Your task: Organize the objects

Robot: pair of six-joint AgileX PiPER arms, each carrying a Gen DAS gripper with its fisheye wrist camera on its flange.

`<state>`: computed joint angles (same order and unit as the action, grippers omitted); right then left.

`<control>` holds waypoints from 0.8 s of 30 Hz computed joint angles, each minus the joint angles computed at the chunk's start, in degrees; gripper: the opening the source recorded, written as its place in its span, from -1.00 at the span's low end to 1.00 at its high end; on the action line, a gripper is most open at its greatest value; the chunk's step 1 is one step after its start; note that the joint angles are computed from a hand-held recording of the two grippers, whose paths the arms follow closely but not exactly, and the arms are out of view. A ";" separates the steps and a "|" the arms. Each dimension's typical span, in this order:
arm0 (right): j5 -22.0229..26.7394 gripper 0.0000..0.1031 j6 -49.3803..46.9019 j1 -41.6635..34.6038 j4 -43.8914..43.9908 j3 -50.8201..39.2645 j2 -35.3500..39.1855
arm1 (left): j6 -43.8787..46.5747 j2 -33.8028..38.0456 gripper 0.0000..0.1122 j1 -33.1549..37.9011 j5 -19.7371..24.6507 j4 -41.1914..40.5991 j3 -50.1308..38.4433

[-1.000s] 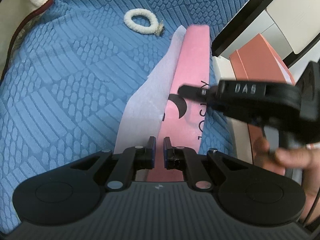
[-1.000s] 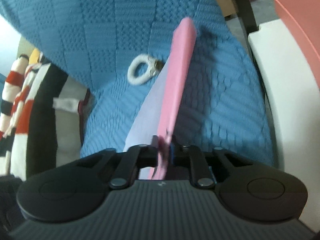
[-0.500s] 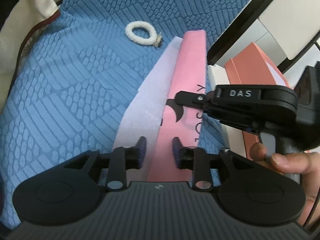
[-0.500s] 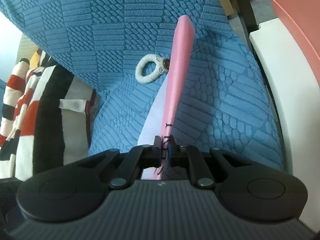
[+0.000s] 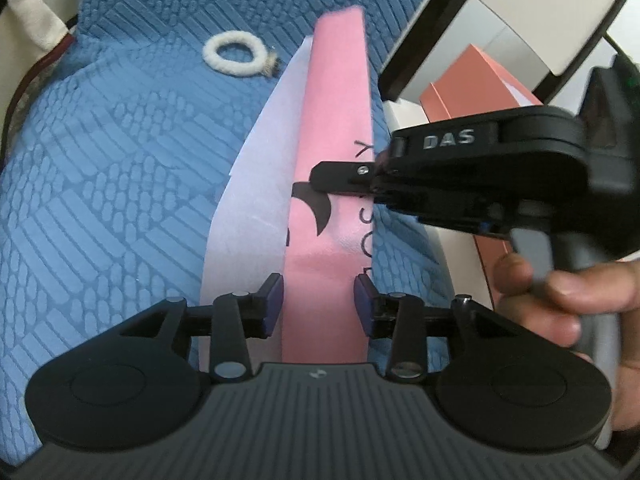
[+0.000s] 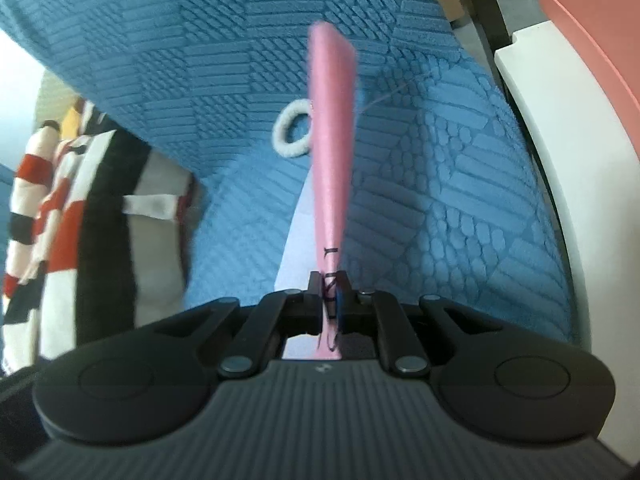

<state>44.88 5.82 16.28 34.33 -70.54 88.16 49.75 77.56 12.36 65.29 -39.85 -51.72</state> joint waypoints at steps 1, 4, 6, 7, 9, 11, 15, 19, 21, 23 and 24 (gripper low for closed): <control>0.06 -0.83 0.30 0.09 -1.15 0.58 -0.80 | 0.18 -0.15 -0.20 -0.08 0.25 -0.22 0.22; 0.96 -0.83 0.11 -1.50 -1.09 2.37 -2.20 | 1.86 -1.38 -0.20 -0.93 0.58 -0.76 1.52; 1.44 -0.83 0.04 -2.03 -1.68 2.90 -2.51 | 2.33 -2.78 -0.20 -1.97 0.06 -0.71 2.93; 1.61 -0.83 -0.10 -2.17 -1.86 3.19 -2.69 | 2.50 -3.60 -0.20 -2.58 -0.33 -0.61 3.70; 1.95 -0.83 -0.24 -2.30 -2.23 3.78 -3.02 | 2.89 -5.16 -0.20 -3.81 -1.20 -0.25 4.92; 2.22 -0.83 -0.08 -2.35 -2.61 3.99 -3.36 | 3.37 -7.00 -0.21 -4.77 -2.36 0.01 6.21; 2.85 -0.83 1.03 -2.92 -3.42 4.28 -4.03 | 4.54 -10.77 -0.22 -6.16 -3.97 0.54 8.32; 3.33 -0.83 1.97 -2.95 -4.82 4.11 -4.59 | 6.00 -11.99 -0.22 -5.80 -2.94 -1.83 9.62; 3.55 -0.83 1.80 -3.02 -4.75 4.08 -4.63 | 6.42 -12.43 -0.20 -6.14 -2.83 -2.92 10.22; 3.57 -0.83 1.96 -2.88 -5.11 4.03 -4.68 | 6.85 -13.19 -0.20 -7.09 -3.77 -3.07 10.85; 3.55 -0.83 2.12 -2.72 -5.55 3.95 -4.70 | 6.81 -13.65 -0.20 -7.52 -4.36 -2.87 11.24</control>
